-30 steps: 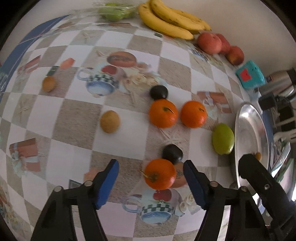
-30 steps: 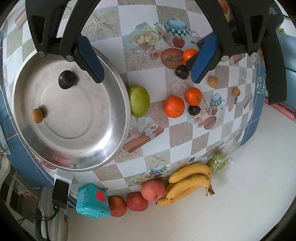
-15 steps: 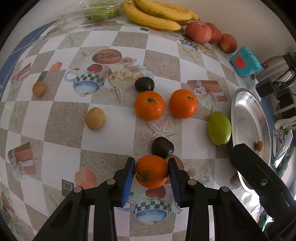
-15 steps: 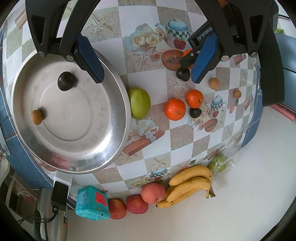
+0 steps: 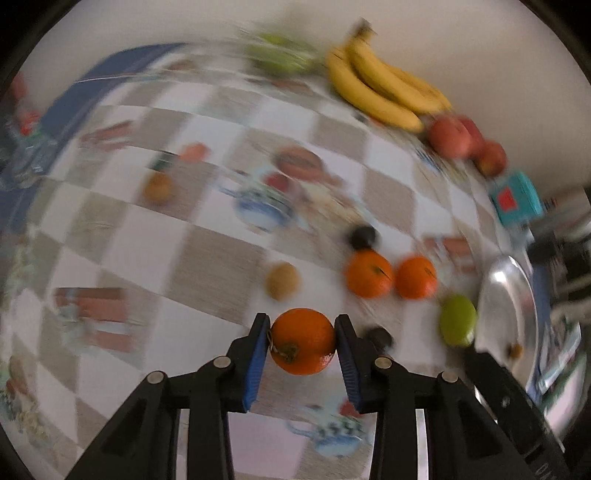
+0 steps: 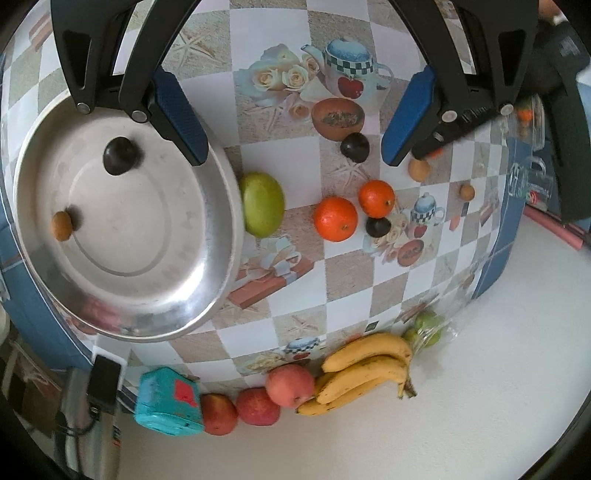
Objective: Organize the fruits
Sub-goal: 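Grasp tangerine with left gripper while right gripper moves to another dark plum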
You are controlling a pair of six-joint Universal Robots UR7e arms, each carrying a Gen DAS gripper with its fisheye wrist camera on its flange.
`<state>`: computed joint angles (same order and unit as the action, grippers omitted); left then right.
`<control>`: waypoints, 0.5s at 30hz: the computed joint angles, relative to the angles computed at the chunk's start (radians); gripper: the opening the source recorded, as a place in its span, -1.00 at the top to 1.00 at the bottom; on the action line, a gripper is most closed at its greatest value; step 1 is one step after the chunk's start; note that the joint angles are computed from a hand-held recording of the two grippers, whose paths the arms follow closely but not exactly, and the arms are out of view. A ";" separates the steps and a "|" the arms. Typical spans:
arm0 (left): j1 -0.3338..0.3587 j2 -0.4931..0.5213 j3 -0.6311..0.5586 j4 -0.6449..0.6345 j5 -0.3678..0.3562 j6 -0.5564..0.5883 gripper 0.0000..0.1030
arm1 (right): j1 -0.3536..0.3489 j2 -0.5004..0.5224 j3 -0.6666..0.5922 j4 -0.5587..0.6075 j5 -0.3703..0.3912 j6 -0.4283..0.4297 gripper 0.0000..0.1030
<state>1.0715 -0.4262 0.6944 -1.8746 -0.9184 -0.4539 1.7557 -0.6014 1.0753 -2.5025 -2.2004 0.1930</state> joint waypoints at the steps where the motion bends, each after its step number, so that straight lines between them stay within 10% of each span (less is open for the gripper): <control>1: 0.000 -0.010 0.012 -0.016 0.026 -0.013 0.25 | 0.001 0.005 -0.006 0.002 0.008 -0.010 -0.84; 15: 0.014 -0.060 0.064 -0.082 0.059 -0.072 0.25 | 0.006 0.105 -0.128 0.125 0.042 -0.123 -0.24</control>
<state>1.0850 -0.4864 0.7583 -1.9562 -0.8594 -0.5259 1.7619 -0.4967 0.9475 -2.3771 -2.1588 0.0701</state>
